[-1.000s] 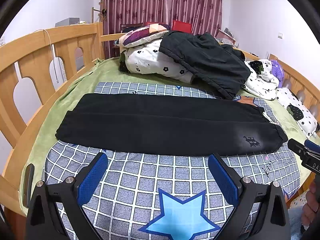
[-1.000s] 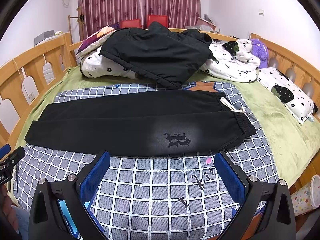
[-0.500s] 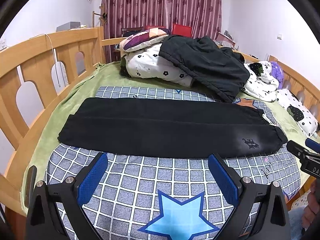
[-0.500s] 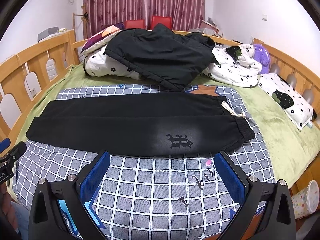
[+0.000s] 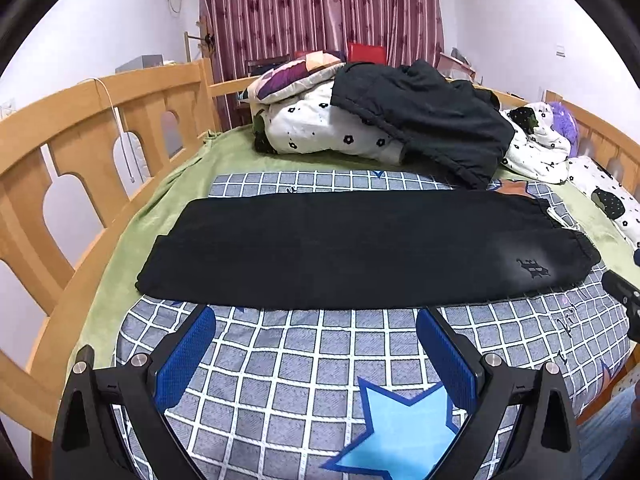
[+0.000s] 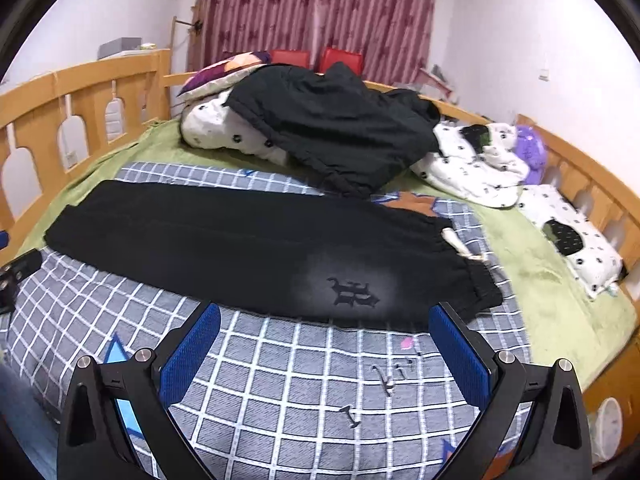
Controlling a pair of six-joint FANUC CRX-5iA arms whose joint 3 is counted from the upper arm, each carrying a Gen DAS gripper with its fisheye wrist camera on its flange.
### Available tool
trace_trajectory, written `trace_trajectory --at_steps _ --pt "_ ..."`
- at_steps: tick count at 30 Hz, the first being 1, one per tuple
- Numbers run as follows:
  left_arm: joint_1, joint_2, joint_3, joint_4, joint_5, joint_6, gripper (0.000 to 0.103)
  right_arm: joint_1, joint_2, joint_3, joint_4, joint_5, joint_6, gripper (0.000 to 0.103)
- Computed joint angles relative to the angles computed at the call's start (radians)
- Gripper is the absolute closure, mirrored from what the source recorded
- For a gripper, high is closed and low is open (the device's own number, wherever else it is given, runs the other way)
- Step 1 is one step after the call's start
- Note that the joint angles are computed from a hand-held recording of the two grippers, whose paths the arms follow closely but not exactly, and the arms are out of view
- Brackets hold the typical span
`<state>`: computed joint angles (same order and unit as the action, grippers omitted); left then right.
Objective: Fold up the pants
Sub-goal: 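Grasp the waistband edge of the black sweatpants with both grippers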
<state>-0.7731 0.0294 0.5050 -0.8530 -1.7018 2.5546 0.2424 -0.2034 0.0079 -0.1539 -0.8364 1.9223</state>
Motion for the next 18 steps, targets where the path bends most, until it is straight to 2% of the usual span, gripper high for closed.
trace_trajectory --at_steps 3,6,9,12,13,14,16,18 --pt "0.067 -0.001 -0.006 0.04 0.021 -0.052 0.002 -0.017 0.053 0.056 -0.047 -0.03 0.032 0.001" --pt "0.179 0.0 -0.035 0.117 0.07 -0.116 0.002 -0.043 0.146 0.169 -0.114 -0.12 0.075 0.001" --pt "0.255 -0.009 -0.09 0.155 0.114 -0.133 0.002 -0.049 0.251 0.264 -0.087 -0.154 0.055 0.003" --pt "0.345 -0.066 -0.215 0.226 0.219 -0.088 0.002 -0.084 0.323 0.313 -0.121 -0.142 0.04 0.004" --pt "0.394 -0.096 -0.276 0.274 0.268 -0.039 0.002 -0.094 0.335 0.314 -0.13 -0.128 0.022 0.008" --pt "0.437 -0.118 -0.321 0.322 0.309 0.004 0.004 -0.099 0.355 0.315 -0.119 -0.109 -0.033 0.016" --pt "0.514 -0.172 -0.43 0.417 0.431 0.066 0.004 -0.107 0.412 0.375 -0.113 -0.165 -0.115 0.029" --pt "0.561 -0.196 -0.502 0.468 0.501 0.056 0.004 -0.117 0.436 0.391 -0.121 -0.171 -0.131 0.029"
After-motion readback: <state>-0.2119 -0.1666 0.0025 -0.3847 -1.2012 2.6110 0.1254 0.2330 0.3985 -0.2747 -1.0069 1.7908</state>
